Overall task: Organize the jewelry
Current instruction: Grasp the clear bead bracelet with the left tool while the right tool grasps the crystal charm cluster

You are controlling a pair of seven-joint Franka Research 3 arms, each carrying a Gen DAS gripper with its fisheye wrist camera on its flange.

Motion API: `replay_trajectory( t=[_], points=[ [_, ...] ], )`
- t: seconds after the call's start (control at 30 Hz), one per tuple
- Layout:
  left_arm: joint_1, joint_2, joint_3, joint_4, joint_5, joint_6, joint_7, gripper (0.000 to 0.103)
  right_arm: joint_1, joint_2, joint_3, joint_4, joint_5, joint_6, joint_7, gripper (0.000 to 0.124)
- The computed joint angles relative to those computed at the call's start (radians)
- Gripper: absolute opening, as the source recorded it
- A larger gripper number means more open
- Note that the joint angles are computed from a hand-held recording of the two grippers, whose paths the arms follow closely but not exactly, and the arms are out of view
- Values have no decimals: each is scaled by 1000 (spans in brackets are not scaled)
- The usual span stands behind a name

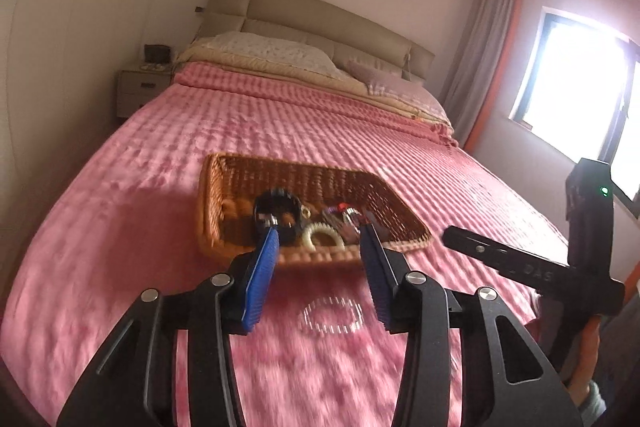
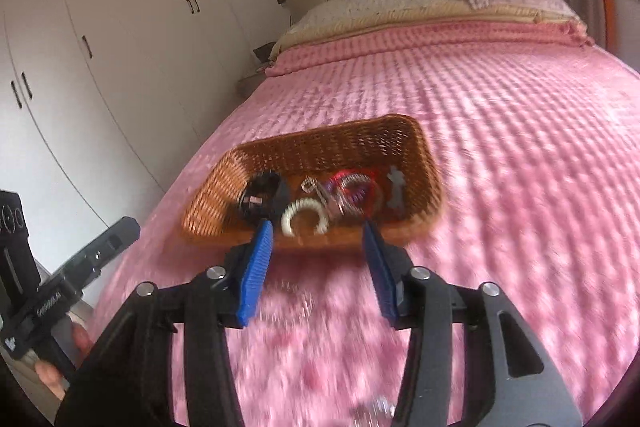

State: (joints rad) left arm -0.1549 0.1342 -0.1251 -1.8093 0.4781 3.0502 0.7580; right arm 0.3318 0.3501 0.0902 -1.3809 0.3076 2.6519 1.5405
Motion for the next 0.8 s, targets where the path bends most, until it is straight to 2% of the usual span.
replay_trajectory(
  t=[0.07,0.2,0.33,0.43,0.63,0.8],
  points=[
    [-18,-50,17,-60,60,1,-59,42,6,-84,-7,-124,-13,47,-4,52],
    [-6,-125,-7,-142,127,-22,-121,42,18,-206,-16,-312,-70,85,15,52],
    [17,-183,-41,-213,158,-23,-166,42,12,-266,-7,-426,-66,97,22,52],
    [38,-210,-67,-257,189,-18,-213,48,16,-282,-8,-479,-121,110,66,52],
    [24,-176,-73,-271,82,-44,-138,48,34,-259,-22,-521,-302,110,224,52],
    [9,-69,-77,-202,-162,-60,44,48,29,-248,-27,-527,-321,123,259,52]
  ],
)
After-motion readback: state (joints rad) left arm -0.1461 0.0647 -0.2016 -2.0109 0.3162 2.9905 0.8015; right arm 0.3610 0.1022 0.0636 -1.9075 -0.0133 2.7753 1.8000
